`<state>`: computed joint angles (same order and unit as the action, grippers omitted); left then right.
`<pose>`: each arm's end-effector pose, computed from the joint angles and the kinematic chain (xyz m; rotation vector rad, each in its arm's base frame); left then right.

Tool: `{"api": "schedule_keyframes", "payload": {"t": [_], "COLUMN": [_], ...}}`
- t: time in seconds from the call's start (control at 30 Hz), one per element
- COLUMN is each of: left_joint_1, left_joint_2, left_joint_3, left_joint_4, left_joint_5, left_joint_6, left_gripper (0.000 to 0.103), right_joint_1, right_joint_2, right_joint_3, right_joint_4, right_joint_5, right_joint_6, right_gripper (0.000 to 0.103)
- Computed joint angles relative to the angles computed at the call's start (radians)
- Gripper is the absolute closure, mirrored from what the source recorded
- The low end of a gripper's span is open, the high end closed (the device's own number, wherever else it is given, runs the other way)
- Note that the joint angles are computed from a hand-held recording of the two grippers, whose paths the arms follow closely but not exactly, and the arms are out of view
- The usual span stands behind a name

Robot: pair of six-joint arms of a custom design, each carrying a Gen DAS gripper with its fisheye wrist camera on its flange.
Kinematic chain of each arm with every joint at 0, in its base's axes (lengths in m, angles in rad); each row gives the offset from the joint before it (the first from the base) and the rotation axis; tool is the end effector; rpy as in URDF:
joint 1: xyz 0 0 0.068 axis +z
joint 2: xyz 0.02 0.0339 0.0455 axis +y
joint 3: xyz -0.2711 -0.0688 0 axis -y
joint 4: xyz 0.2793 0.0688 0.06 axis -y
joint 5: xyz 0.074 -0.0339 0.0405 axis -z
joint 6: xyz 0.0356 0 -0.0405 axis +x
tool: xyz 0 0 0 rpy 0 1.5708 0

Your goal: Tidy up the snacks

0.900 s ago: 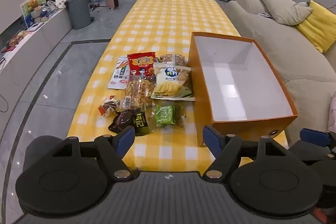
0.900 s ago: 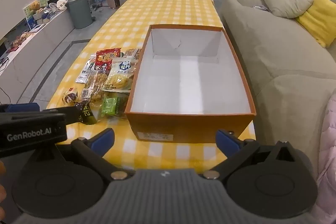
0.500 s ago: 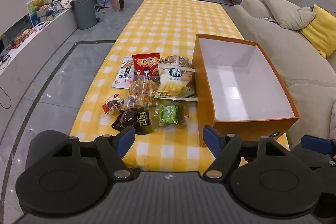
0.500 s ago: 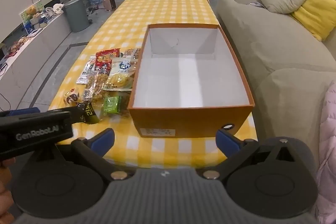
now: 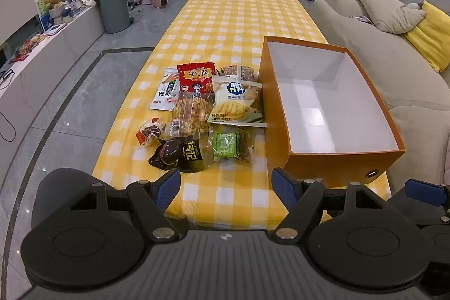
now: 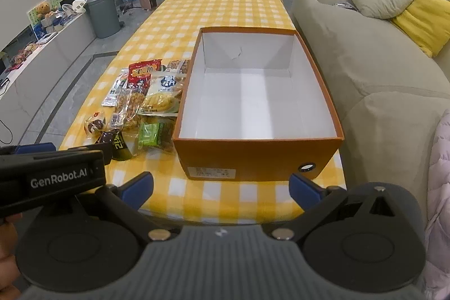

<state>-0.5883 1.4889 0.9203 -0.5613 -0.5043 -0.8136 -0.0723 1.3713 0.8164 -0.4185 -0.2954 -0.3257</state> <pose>0.2677 -0.1579 0.1887 -0.4219 2.4532 0.1301 0.2960 -0.0110 0.1937 -0.4283 2.4586 0.2118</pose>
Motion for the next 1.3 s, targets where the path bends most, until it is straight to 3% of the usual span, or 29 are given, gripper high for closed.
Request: {"api": "schedule_keyframes", "payload": {"t": [1.3], "left_joint_1": [0.006], "left_joint_2": [0.018], "left_joint_3": [0.012], "left_joint_4": [-0.023], "left_joint_5": [0.016], "left_joint_6": [-0.016], "left_gripper": [0.016], "right_joint_1": [0.002], "right_joint_2": [0.022], "right_joint_3": [0.003], "right_joint_4": [0.000], "right_joint_5": [0.004], "right_joint_6": [-0.006], "right_gripper": [0.003]}}
